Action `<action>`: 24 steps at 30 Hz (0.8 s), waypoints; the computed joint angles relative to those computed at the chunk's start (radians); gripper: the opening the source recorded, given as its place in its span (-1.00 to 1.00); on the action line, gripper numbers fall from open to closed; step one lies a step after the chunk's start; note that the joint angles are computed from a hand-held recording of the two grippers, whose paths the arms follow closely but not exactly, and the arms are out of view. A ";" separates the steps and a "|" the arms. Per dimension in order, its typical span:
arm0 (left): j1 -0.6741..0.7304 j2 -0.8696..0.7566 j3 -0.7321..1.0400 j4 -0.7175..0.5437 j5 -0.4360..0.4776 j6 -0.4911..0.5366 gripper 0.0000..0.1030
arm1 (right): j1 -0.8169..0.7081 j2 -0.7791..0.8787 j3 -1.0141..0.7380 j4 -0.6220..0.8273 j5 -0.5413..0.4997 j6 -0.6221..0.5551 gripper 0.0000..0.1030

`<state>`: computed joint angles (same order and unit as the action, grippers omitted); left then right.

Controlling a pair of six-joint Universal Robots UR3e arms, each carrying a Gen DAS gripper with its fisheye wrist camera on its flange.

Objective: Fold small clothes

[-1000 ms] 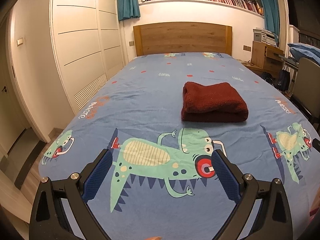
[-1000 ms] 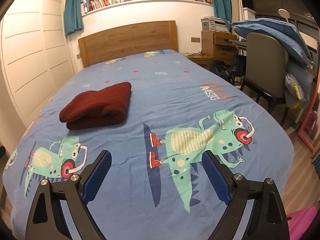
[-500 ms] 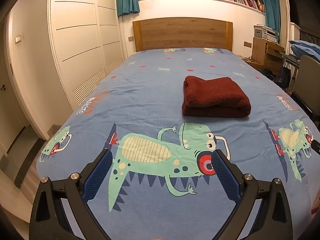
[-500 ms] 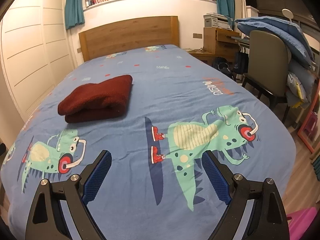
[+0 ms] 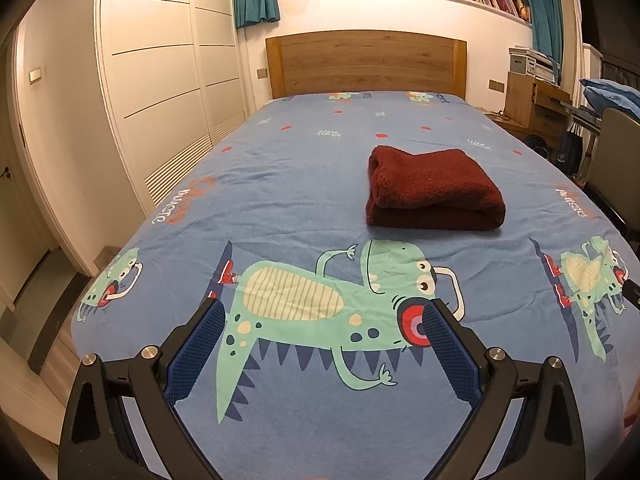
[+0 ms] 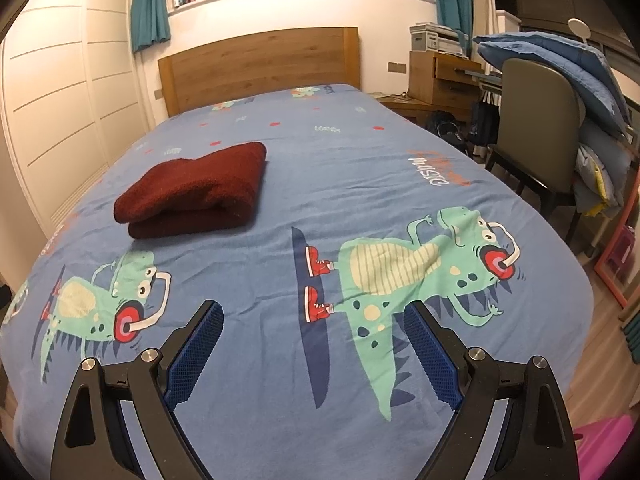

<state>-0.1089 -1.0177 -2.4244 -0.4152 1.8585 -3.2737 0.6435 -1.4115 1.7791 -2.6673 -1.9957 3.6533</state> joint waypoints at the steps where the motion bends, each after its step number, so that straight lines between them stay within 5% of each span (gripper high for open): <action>1: 0.000 0.000 0.000 0.000 0.000 0.000 0.89 | 0.000 0.001 0.000 0.000 0.000 0.001 0.80; 24: 0.011 0.010 -0.020 0.013 0.003 0.003 0.89 | -0.008 0.003 0.016 -0.009 0.024 -0.004 0.80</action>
<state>-0.0981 -1.0077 -2.4439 -0.4026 1.8614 -3.2709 0.6356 -1.4089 1.7948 -2.6765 -1.9720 3.6495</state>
